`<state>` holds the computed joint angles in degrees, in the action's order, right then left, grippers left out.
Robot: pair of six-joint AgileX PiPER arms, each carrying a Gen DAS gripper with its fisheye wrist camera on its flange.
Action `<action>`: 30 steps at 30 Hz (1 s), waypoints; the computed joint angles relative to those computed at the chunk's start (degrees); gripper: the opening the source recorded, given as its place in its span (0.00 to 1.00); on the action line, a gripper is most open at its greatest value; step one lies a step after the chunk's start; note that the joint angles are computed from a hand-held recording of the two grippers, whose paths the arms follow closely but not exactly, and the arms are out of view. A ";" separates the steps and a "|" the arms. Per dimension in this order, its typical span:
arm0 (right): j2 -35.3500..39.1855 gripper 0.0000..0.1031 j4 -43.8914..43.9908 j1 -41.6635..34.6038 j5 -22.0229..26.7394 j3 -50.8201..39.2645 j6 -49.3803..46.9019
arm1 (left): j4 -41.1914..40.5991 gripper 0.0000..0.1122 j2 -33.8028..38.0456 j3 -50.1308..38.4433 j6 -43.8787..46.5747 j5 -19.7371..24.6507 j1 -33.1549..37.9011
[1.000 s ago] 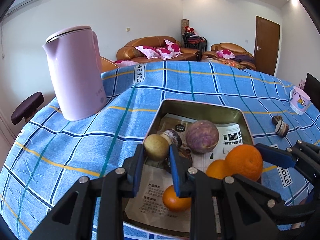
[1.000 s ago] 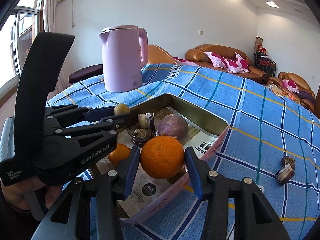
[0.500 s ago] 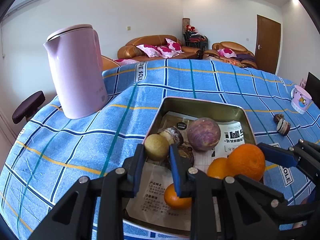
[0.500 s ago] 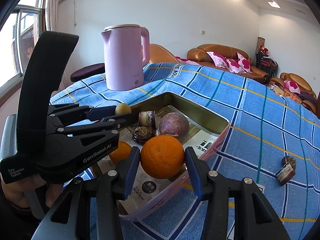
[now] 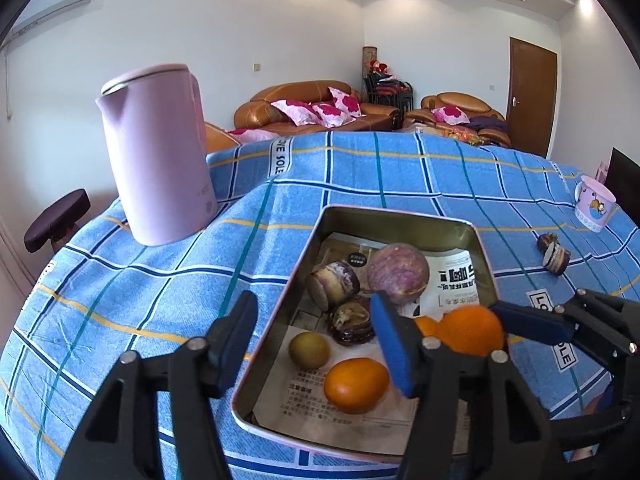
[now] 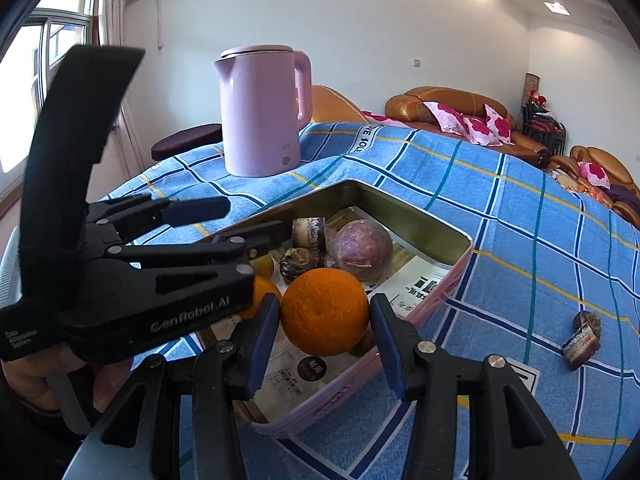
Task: Organize fruits
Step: 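Lower the yellow fruit and orange into the tin and open both grippers, then close the right gripper on the brown can while the left moves toward a brown round fruit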
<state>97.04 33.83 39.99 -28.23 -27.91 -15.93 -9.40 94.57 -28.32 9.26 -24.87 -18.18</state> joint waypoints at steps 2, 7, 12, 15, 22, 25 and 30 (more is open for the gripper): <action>-0.27 0.49 -0.36 0.18 -0.38 0.28 0.26 | -0.70 0.64 -0.37 0.33 0.42 -0.43 -0.29; -1.65 0.59 2.83 1.13 -1.52 1.12 -2.62 | -1.23 0.64 -1.28 0.37 0.00 0.09 -0.42; -4.31 0.59 3.87 -0.44 -2.25 3.67 -3.79 | -6.01 0.64 -2.31 -0.04 3.05 0.83 -3.13; -6.88 0.59 3.32 -2.88 -2.65 6.51 -3.94 | -10.78 0.64 -2.64 -0.65 6.71 1.19 -5.95; -12.48 0.59 0.10 -14.90 -1.85 12.05 -3.13 | -20.94 0.64 -0.85 -3.95 13.83 2.02 -13.84; -12.78 0.59 -1.00 -21.78 -0.99 12.58 -3.17 | -25.51 0.64 0.54 -5.82 16.94 2.03 -16.95; -9.31 0.59 -3.99 -31.89 2.07 10.03 -2.38 | -30.45 0.64 3.77 -10.67 19.87 4.01 -20.40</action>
